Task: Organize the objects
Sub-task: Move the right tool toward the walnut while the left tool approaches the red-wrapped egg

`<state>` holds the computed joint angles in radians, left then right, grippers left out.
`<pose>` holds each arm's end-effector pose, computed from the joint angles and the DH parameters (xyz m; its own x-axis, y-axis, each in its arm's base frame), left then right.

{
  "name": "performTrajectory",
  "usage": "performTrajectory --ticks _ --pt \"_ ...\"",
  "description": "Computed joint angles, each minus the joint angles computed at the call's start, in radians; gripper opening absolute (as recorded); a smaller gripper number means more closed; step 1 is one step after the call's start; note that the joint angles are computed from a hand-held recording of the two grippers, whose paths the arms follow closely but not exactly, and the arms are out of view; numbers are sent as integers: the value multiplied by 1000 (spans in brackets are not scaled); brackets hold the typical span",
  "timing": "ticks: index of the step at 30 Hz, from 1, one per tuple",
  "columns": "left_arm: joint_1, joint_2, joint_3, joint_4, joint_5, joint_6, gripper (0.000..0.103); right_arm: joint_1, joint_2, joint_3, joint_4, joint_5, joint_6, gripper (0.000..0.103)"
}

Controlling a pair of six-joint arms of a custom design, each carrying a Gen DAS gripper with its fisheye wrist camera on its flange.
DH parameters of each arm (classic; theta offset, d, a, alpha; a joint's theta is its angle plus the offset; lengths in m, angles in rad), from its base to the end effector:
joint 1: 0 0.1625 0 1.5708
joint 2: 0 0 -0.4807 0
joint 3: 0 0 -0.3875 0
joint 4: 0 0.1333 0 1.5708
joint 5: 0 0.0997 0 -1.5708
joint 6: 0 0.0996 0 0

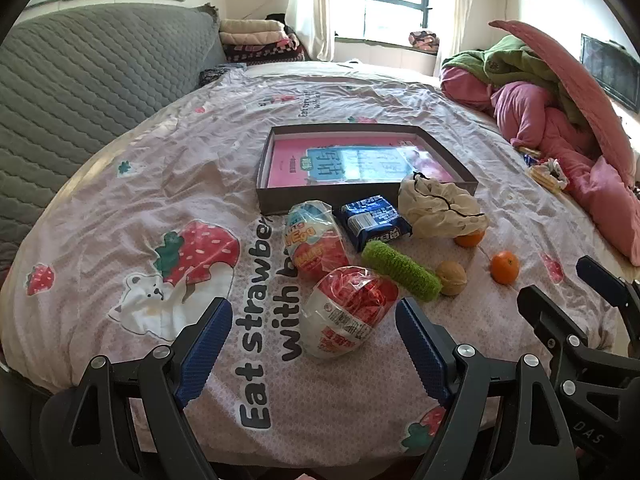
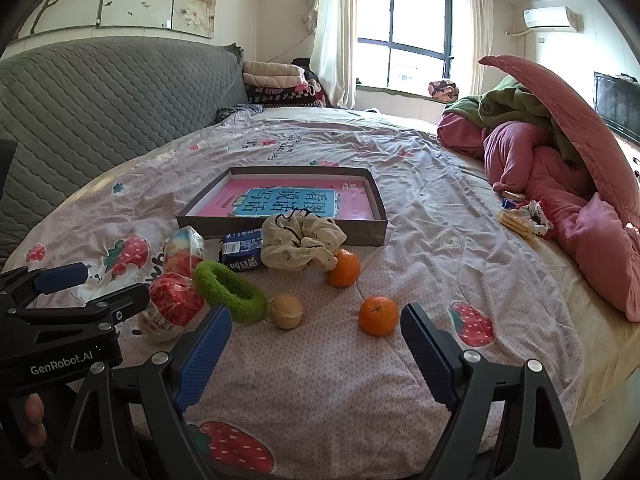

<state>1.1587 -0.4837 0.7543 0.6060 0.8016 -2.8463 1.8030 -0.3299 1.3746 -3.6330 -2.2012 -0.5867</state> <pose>-0.1220 -0.7849 0.1637 -0.7108 0.0902 -0.6976 0.5380 0.7087 -0.4565 0.2498 -0.7324 0.0257 -0.6838 -0.0315 0.7290 -0.5998 0.5932 -0.5370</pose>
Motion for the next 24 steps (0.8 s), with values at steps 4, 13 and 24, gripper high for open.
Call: performTrajectory --ticks 4,13,24 --pt "0 -5 7 -5 -2 -2 85 1 -2 5 -9 0 -5 86" --pt "-1 -8 10 1 -6 -6 85 3 -6 12 -3 1 -2 86" --pt "6 6 -5 40 -1 -16 85 1 -10 21 17 4 11 86"
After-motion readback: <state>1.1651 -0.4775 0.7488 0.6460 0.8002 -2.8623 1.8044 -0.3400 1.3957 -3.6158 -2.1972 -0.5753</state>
